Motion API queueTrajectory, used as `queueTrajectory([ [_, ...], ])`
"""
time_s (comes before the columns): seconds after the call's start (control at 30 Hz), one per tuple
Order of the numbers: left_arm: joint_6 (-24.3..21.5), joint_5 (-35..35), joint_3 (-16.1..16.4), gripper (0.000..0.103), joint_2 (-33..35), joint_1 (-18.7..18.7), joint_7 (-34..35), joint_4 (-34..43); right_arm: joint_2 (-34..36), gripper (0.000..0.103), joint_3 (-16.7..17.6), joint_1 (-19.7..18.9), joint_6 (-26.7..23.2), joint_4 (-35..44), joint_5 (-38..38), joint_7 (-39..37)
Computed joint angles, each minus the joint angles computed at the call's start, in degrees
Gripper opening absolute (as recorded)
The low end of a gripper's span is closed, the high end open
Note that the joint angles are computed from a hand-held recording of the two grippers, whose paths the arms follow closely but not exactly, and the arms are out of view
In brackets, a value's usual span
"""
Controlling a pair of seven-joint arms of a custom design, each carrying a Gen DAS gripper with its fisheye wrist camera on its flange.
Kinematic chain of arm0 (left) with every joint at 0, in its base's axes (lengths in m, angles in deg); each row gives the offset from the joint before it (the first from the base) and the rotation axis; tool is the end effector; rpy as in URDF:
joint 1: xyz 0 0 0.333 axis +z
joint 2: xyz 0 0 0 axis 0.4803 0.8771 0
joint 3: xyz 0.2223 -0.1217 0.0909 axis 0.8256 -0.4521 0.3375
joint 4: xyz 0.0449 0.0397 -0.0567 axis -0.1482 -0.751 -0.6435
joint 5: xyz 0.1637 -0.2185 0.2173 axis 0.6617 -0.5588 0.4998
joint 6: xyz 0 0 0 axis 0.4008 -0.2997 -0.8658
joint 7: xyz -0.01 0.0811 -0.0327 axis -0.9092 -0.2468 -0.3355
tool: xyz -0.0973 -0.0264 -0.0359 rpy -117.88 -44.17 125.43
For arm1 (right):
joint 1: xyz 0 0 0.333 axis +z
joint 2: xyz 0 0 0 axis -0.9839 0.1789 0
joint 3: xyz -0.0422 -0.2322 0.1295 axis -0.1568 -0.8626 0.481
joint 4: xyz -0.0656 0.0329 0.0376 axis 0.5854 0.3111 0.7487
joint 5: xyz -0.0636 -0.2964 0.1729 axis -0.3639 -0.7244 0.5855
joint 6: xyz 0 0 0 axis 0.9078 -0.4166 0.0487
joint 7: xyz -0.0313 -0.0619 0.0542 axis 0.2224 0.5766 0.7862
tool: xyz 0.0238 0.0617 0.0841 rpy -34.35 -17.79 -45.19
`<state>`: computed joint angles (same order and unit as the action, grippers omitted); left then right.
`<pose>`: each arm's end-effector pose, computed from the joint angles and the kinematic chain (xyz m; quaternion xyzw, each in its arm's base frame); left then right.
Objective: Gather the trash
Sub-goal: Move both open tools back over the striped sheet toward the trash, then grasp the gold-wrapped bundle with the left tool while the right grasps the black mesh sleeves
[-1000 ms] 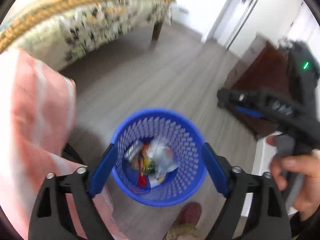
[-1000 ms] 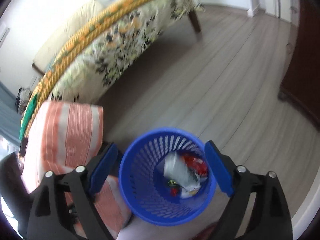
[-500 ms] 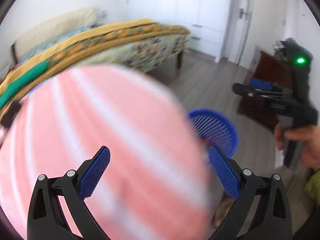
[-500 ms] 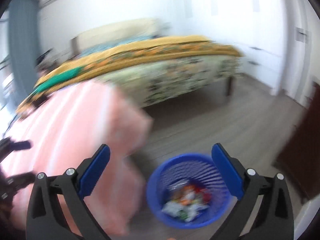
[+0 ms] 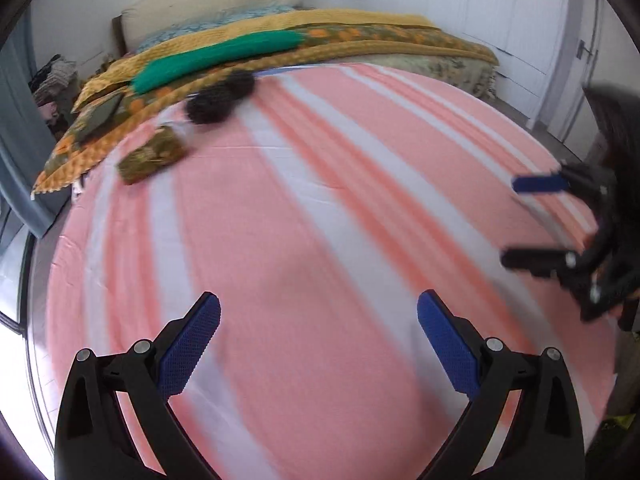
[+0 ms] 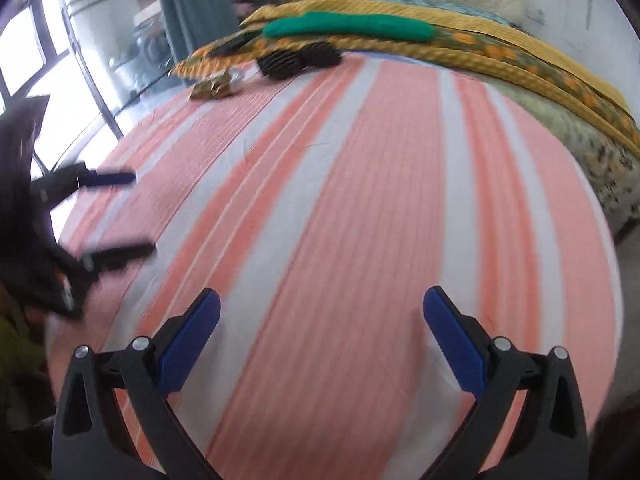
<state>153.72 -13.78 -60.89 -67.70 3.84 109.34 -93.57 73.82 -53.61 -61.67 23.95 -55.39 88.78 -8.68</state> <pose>0.4264 -0.3285 0.6737 -0.7174 0.6242 -0.1890 0.2449 0.5384 0.2516 0.6529 -0.8967 0.2999 -0.0427 0.3229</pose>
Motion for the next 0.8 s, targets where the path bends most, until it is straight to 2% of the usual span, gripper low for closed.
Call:
queueTrajectory([
  [0.07, 2.0, -0.96, 2.2, 0.098, -4.53, 2.71, 2.0, -5.45, -1.68, 0.098, 0.28, 1.53, 4.99, -4.22, -2.48, -0.9],
  [0.17, 4.0, -1.01, 4.36, 0.098, -8.06, 6.61, 7.03, -9.16, -0.49, 0.098, 0.34, 1.38, 4.53, -2.95, -1.58, -0.39],
  [0.3, 3.1, -1.68, 6.28, 0.098, -3.97, 10.99, 17.15, -4.44, -1.73, 0.098, 0.35, 1.86, 5.53, -4.52, -2.68, -0.19],
  [0.47, 3.84, -4.28, 7.05, 0.098, 2.61, 13.77, 28.27, 2.77, -2.49, 0.098, 0.29, 1.6, 5.25, -5.11, -2.31, -0.41],
  [0.67, 8.02, -8.73, 7.35, 0.097, 4.2, 15.5, 33.51, 3.26, -2.25, 0.098, 0.29, 1.54, 5.18, -4.84, -2.26, -0.48],
  [0.73, 9.61, -11.99, 7.22, 0.086, 3.53, 16.12, 35.38, 2.22, -2.14, 0.098, 0.3, 1.56, 5.2, -4.73, -2.28, -0.45],
  [0.8, 9.98, -16.08, 7.11, 0.06, 3.05, 16.69, 36.46, 1.64, -2.16, 0.098, 0.29, 1.55, 5.17, -4.73, -2.28, -0.47],
])
